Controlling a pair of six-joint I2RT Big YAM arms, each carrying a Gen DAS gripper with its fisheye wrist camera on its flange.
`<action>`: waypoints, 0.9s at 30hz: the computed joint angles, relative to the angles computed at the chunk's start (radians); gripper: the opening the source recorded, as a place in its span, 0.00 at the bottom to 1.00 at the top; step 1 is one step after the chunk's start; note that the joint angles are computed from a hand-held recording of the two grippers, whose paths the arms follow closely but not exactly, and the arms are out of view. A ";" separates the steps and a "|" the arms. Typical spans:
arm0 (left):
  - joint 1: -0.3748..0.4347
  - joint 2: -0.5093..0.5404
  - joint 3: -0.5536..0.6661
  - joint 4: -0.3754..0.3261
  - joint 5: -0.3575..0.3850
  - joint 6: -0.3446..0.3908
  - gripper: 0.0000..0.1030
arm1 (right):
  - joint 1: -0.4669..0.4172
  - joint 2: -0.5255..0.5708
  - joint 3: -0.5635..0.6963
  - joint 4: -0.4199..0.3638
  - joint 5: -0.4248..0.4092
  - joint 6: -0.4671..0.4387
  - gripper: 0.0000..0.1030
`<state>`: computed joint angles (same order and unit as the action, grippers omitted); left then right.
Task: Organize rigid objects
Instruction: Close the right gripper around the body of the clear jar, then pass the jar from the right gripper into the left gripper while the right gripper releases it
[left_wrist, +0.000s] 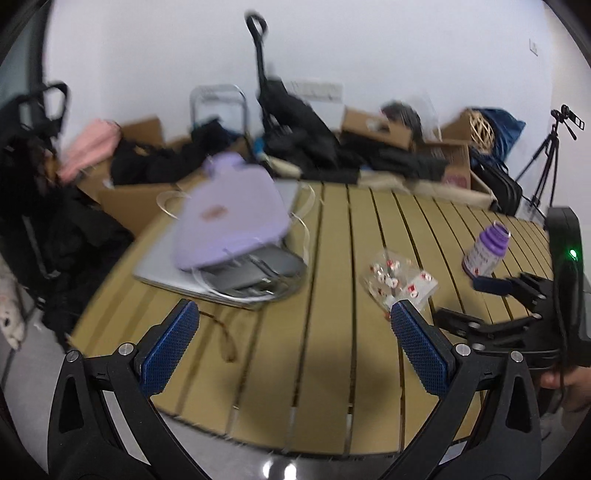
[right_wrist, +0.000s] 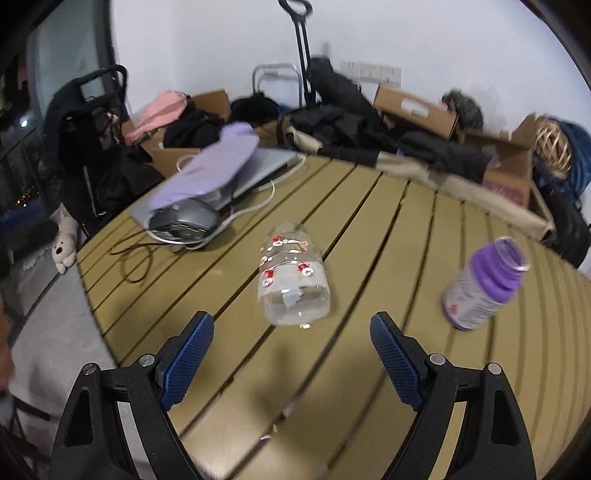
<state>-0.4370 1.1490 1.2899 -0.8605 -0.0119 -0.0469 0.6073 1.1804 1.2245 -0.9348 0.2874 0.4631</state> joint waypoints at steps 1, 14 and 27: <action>0.002 0.023 0.009 -0.003 0.020 -0.001 1.00 | -0.014 0.022 0.003 0.017 -0.013 -0.012 0.88; -0.055 0.242 0.145 0.002 0.131 -0.028 1.00 | -0.101 0.054 -0.062 0.114 -0.143 -0.118 0.65; -0.166 0.425 0.292 -0.105 0.113 -0.017 0.76 | -0.109 -0.055 -0.156 0.175 -0.200 -0.357 0.72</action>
<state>-0.6029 1.5737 1.5822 -0.9656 0.1011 -0.0643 0.4981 1.1256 1.0682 -0.7598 0.0873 0.1059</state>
